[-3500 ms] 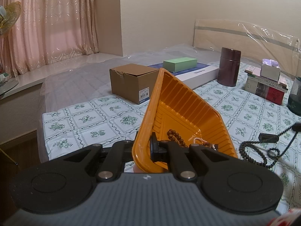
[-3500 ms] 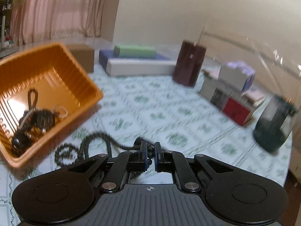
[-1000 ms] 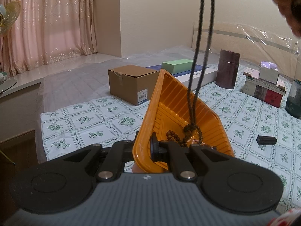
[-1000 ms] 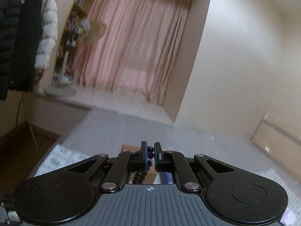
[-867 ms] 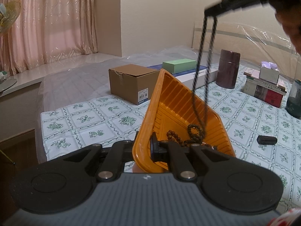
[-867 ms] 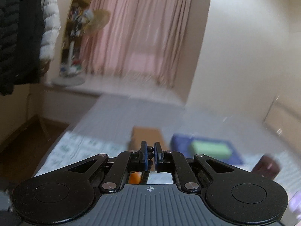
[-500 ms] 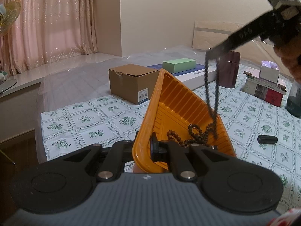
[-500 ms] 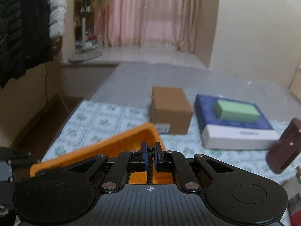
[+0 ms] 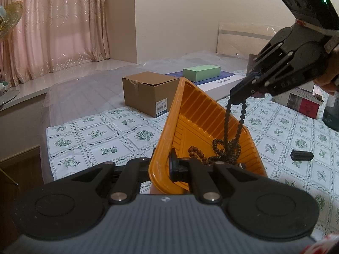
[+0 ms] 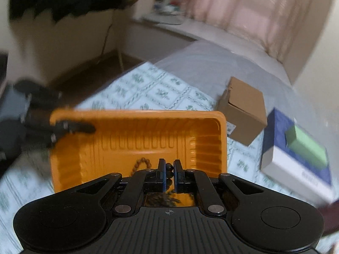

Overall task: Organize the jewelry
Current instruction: 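Lower the dark bead strand into the tray and open the right tool while the left holds it, then grasp the black cylindrical case on the sheet with the right tool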

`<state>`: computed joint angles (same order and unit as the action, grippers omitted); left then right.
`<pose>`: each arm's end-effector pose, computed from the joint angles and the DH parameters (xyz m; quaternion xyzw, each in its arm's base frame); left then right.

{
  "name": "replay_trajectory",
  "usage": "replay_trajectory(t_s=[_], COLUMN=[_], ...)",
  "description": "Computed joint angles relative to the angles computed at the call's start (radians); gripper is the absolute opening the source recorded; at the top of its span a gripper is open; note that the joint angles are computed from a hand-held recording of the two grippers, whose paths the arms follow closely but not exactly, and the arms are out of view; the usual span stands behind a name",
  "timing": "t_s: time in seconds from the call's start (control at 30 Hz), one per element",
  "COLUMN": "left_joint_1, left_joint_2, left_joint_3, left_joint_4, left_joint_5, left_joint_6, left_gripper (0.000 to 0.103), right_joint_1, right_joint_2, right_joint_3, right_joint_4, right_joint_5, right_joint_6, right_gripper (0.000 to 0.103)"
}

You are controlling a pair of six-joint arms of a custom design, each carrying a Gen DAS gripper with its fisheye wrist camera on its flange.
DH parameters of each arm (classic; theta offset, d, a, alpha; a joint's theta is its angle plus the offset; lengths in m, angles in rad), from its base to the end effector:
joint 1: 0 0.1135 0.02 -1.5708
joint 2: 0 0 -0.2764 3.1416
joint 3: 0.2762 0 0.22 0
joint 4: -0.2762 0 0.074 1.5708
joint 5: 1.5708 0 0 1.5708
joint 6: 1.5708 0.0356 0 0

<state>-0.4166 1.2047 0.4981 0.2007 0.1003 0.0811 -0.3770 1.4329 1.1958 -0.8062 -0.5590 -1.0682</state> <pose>0.1967 -0.0910 0.2268 0.2366 0.8277 -0.1272 0.4927 0.2434 -0.0761 0.3059 -0.3820 0.8487 0.0341 0.3641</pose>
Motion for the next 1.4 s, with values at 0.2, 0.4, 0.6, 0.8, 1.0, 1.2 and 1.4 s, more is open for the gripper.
replay_trajectory(t_s=[0.2, 0.4, 0.6, 0.8, 1.0, 1.2, 1.4], left_joint_1=[0.007, 0.010, 0.015, 0.013, 0.014, 0.012, 0.012], left_joint_2=[0.004, 0.006, 0.006, 0.006, 0.006, 0.007, 0.006], left_joint_3=[0.005, 0.003, 0.003, 0.000, 0.001, 0.001, 0.001], left_joint_4=[-0.006, -0.004, -0.006, -0.002, -0.002, -0.001, 0.000], left_joint_5=[0.006, 0.007, 0.014, 0.011, 0.010, 0.008, 0.007], left_joint_6=[-0.005, -0.008, -0.008, -0.010, -0.007, -0.004, -0.001], left_gripper=[0.007, 0.007, 0.007, 0.007, 0.007, 0.007, 0.007], right_joint_1=[0.015, -0.005, -0.190, -0.555, -0.906, -1.136, -1.264], right_joint_2=[0.019, -0.004, -0.087, -0.168, -0.151, -0.104, -0.040], right_joint_3=[-0.039, -0.085, -0.127, -0.280, -0.436, -0.565, -0.624], right_joint_4=[0.043, 0.081, 0.065, 0.085, 0.106, 0.179, 0.222], right_joint_5=[0.026, 0.043, -0.047, -0.228, -0.351, -0.387, -0.388], right_joint_6=[-0.037, -0.040, -0.022, -0.020, -0.065, -0.113, -0.114], right_gripper=[0.007, 0.018, 0.048, 0.059, 0.061, 0.061, 0.061])
